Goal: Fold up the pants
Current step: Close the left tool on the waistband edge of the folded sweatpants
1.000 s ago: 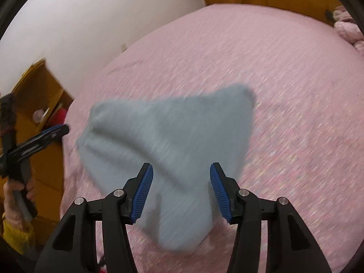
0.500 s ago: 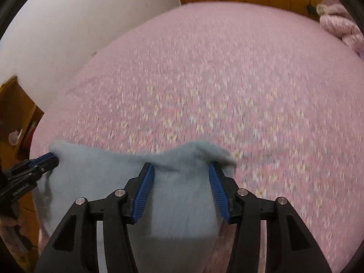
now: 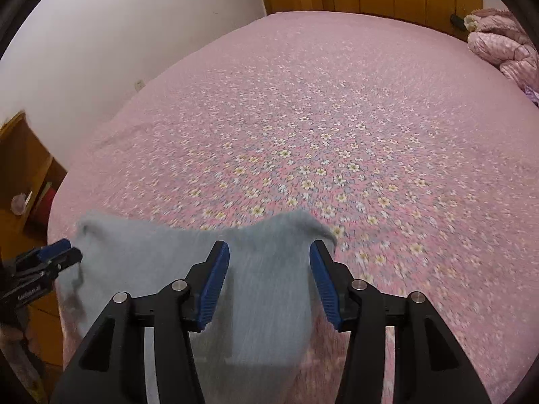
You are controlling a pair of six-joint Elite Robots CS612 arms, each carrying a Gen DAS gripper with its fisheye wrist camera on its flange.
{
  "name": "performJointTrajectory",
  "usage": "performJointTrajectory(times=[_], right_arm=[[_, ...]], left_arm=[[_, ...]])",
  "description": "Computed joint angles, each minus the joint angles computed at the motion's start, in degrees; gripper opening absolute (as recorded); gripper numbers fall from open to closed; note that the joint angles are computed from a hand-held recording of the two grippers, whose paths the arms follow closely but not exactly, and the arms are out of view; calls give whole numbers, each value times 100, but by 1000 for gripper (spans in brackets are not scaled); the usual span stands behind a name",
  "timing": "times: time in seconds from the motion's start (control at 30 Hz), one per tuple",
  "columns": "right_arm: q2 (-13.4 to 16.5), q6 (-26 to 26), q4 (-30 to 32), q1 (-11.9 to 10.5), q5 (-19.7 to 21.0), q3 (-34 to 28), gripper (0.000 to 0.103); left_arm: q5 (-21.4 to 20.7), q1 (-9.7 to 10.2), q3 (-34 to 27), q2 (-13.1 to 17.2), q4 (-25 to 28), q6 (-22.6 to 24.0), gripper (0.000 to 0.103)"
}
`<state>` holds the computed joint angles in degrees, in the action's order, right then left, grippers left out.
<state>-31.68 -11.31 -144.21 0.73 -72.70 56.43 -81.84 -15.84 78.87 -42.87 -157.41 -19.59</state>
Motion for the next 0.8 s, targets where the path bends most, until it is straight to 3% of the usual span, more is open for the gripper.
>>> performJointTrajectory(times=[0.3,0.47,0.67,0.8], right_arm=[[-686,-572,-259,-60,115,1228,52],[-861,-922,-229,-36,-3,1592,52],[-1005,-1004,-200,-88,168,1905,52],[-1078,-1025,-188,-145,244,2071,52]], left_arm=[[-292,94,748,-432,-609,-722,49],[-551,116,958,-551,-859,-942,48],[-643,62,832,-451,-543,-932,48],[-710,84,692,-313,-307,-1248,48]])
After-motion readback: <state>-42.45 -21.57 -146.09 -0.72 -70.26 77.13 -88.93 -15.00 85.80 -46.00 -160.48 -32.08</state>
